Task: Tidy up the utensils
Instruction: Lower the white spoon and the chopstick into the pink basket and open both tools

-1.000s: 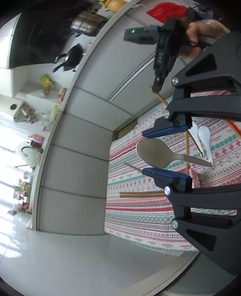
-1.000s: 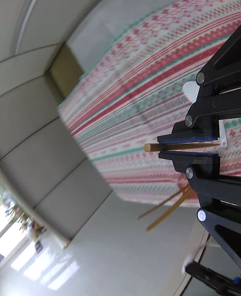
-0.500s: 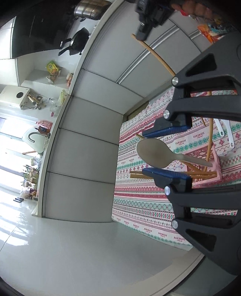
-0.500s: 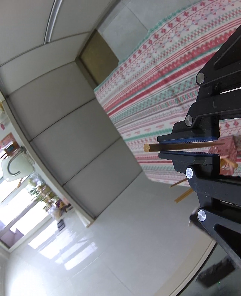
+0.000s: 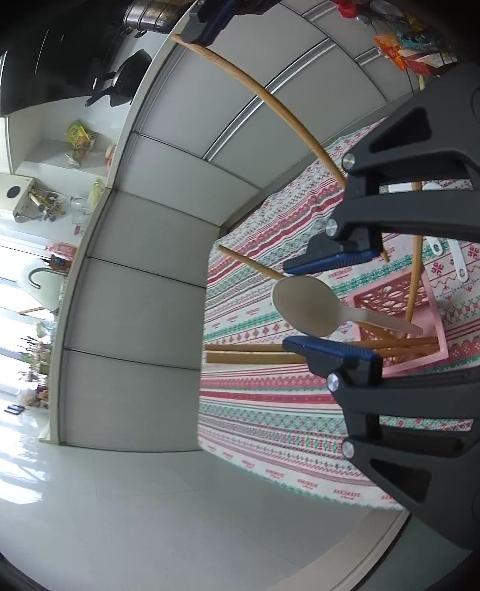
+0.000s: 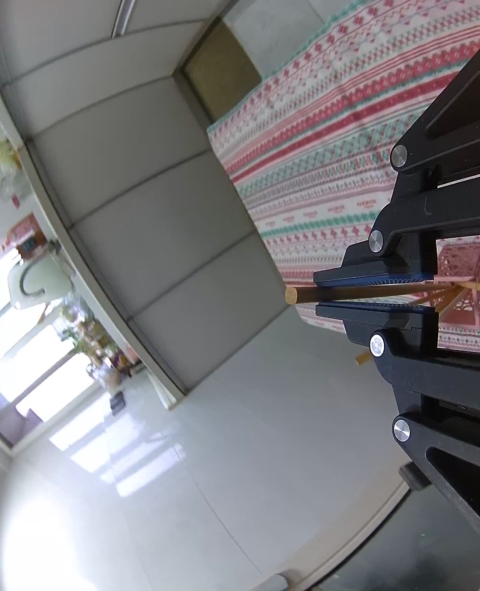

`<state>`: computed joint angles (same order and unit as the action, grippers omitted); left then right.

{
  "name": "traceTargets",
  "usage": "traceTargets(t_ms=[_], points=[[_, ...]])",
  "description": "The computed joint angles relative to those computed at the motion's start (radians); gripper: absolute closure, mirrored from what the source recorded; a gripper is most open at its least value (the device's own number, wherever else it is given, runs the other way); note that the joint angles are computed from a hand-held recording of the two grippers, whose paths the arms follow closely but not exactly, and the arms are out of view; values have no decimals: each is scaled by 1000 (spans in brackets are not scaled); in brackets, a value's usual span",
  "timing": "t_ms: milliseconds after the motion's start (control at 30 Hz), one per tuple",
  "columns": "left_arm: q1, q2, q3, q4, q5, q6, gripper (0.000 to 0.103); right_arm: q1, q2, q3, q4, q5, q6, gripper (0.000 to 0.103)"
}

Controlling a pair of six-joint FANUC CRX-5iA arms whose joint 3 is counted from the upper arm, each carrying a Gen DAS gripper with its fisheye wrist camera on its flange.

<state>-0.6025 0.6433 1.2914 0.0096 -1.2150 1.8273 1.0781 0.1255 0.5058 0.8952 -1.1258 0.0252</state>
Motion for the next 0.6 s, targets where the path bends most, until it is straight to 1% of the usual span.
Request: traceTargets(t_ms=[100, 133, 200, 267, 300, 333, 400, 600], points=[[3, 4, 19, 4, -34, 10, 66, -1, 27, 29, -12, 5, 49, 97], [5, 0, 17, 6, -40, 13, 64, -1, 38, 42, -16, 2, 68, 97], [5, -3, 27, 2, -56, 20, 58, -1, 60, 69, -24, -11, 102, 97], [9, -29, -7, -2, -48, 27, 50, -2, 81, 95, -36, -23, 133, 97], [10, -38, -8, -9, -59, 33, 49, -3, 92, 108, -43, -29, 149, 97], [9, -24, 25, -17, -88, 40, 47, -4, 105, 124, -52, -35, 167, 97], [18, -30, 28, -13, -112, 47, 45, -7, 122, 145, -65, -44, 194, 97], [28, -15, 94, -25, -235, 62, 38, -12, 175, 209, -101, -72, 265, 96]])
